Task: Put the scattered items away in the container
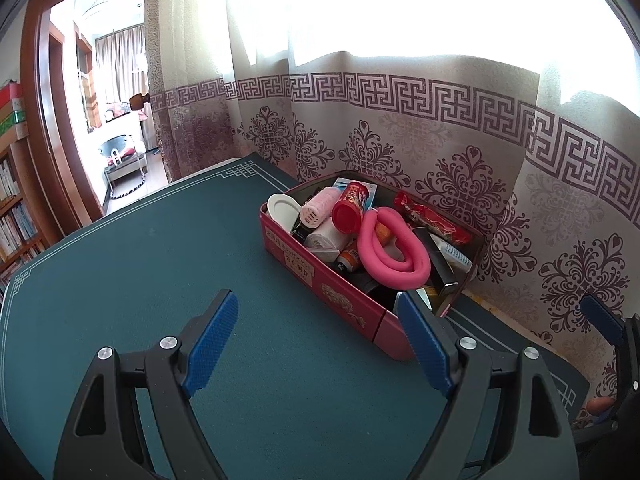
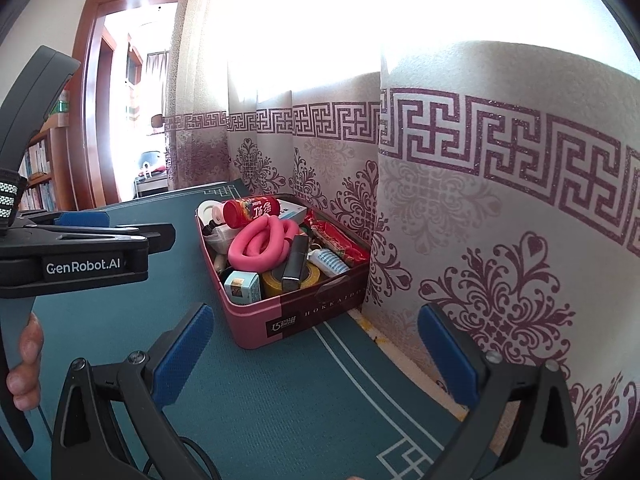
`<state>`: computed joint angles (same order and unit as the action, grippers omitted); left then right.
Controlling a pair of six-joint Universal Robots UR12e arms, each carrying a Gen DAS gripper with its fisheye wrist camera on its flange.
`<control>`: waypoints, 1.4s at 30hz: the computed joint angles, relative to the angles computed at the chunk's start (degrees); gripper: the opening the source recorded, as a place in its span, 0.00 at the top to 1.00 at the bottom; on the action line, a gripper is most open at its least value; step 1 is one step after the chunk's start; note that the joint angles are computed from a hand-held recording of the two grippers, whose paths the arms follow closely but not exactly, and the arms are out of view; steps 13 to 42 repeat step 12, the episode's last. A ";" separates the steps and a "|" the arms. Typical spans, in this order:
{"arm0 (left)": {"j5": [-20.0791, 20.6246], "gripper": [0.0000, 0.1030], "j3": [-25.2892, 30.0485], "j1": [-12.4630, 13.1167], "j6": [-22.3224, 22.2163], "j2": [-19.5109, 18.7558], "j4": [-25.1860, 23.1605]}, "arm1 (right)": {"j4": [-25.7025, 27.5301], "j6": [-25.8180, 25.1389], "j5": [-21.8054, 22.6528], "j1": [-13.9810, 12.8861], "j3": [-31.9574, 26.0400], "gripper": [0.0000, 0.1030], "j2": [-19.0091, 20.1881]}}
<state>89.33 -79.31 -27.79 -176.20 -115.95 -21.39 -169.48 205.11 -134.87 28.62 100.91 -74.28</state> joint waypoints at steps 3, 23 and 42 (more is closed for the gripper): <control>-1.49 0.17 0.39 0.18 -0.30 -0.11 -1.42 | -0.17 -0.15 -0.22 -0.05 -0.01 0.01 0.04; 0.08 0.17 0.42 -0.11 0.13 -0.44 -0.17 | 0.67 1.53 1.45 -0.65 0.49 0.01 -0.26; 0.08 0.17 0.42 -0.11 0.13 -0.44 -0.17 | 0.67 1.53 1.45 -0.65 0.49 0.01 -0.26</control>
